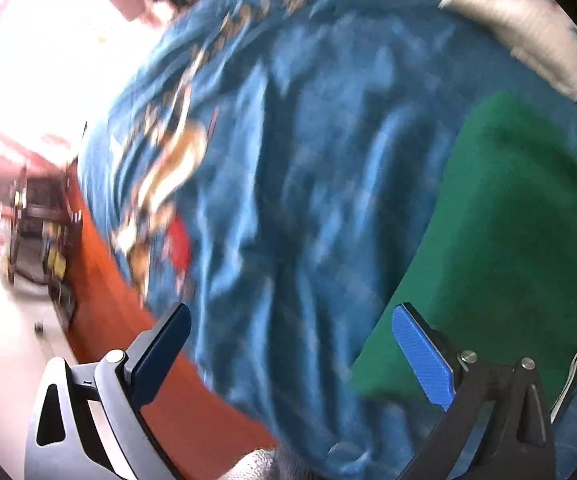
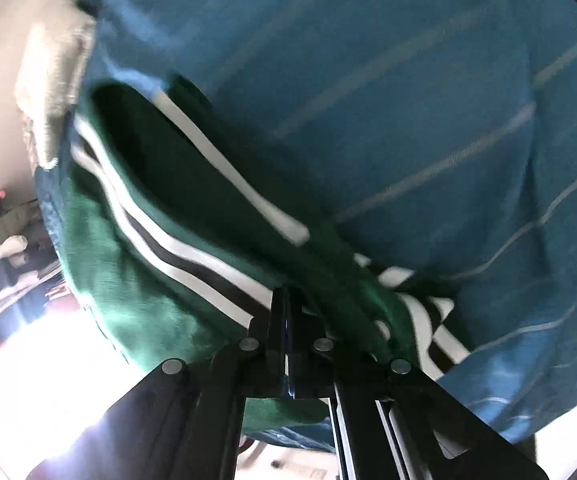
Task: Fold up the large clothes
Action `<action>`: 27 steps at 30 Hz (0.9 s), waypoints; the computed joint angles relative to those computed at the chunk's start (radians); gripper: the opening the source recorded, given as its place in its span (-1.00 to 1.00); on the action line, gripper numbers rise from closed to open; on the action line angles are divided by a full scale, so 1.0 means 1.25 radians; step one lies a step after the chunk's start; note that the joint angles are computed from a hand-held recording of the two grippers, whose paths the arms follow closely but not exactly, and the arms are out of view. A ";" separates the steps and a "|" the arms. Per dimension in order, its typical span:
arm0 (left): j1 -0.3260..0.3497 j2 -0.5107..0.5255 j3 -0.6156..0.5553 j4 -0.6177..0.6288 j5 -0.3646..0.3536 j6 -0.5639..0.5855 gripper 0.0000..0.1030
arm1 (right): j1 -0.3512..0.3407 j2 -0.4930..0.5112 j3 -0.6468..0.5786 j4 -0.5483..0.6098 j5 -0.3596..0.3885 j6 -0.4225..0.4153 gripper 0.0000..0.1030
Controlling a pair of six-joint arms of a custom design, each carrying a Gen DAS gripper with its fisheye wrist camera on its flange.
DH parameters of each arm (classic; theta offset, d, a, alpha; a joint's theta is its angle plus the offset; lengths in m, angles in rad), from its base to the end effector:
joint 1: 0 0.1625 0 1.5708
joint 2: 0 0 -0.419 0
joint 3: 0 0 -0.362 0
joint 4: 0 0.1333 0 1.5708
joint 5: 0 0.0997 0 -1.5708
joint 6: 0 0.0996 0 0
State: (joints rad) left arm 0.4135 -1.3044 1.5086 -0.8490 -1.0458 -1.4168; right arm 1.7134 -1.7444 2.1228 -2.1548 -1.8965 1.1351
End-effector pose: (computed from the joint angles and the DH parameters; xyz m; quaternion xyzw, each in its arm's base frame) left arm -0.3438 -0.3509 0.3618 0.0031 0.8718 -0.1021 0.4791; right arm 0.1545 -0.3626 0.3694 -0.4820 -0.8552 0.1775 0.0691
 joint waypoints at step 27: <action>0.144 0.266 -0.074 -0.337 0.272 0.417 1.00 | -0.198 0.169 -0.128 -0.166 0.125 -0.309 -0.51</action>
